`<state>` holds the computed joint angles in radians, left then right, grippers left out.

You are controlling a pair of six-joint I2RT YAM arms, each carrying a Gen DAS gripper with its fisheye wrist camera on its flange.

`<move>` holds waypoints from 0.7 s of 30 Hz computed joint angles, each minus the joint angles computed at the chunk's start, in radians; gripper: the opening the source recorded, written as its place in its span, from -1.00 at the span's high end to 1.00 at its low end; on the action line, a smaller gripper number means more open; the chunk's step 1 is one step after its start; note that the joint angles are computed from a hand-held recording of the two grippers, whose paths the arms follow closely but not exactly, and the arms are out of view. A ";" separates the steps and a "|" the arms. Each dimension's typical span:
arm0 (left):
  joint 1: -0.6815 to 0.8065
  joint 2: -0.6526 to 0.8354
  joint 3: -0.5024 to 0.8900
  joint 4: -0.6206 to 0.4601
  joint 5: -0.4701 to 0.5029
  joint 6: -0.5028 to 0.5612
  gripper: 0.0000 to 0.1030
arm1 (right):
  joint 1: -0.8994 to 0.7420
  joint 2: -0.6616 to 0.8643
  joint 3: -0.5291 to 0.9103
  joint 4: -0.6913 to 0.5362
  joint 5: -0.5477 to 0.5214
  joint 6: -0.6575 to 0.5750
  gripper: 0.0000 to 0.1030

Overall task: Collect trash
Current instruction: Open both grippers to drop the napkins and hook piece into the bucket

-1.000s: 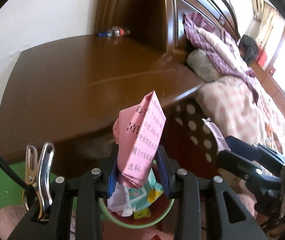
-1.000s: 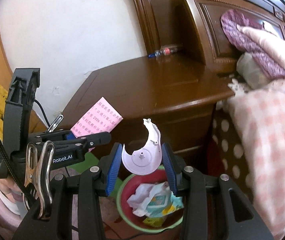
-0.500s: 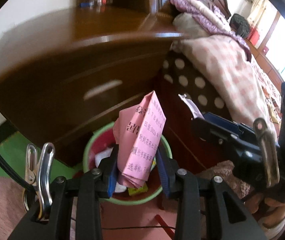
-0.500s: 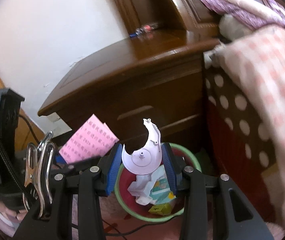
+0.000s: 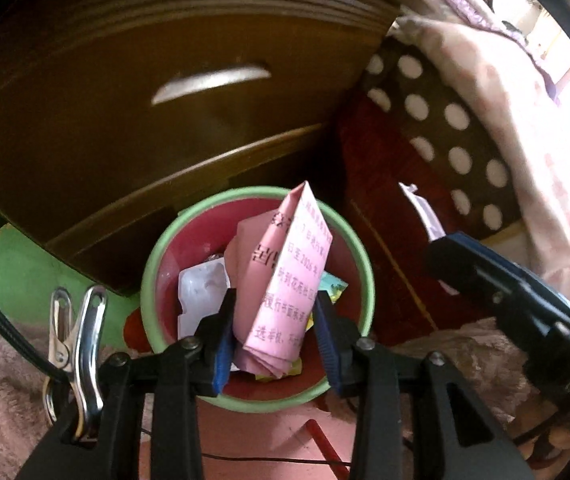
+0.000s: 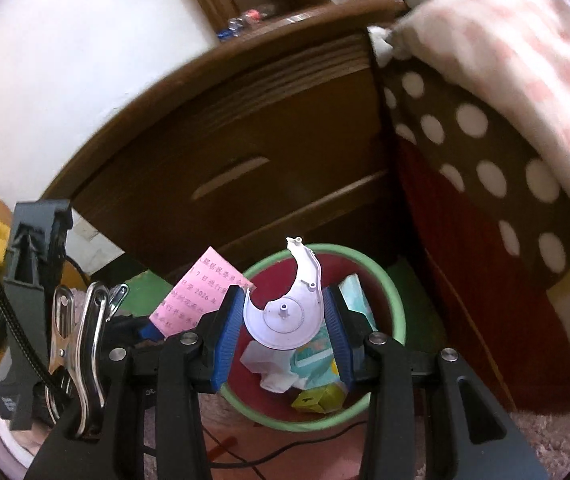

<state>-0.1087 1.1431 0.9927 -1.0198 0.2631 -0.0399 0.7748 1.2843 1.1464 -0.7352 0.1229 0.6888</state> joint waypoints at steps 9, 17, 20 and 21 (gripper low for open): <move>-0.011 0.075 -0.063 0.070 -0.013 -0.012 0.24 | -0.034 0.029 -0.037 -0.002 -0.062 0.035 0.19; 0.015 0.121 -0.099 0.108 -0.019 0.001 0.20 | -0.051 0.089 -0.030 0.003 -0.106 0.023 0.19; 0.019 0.138 -0.096 0.112 -0.019 0.000 0.17 | -0.066 0.102 -0.038 0.009 -0.123 0.024 0.19; 0.020 0.138 -0.096 0.113 -0.019 0.003 0.16 | -0.071 0.105 -0.041 0.010 -0.127 0.027 0.19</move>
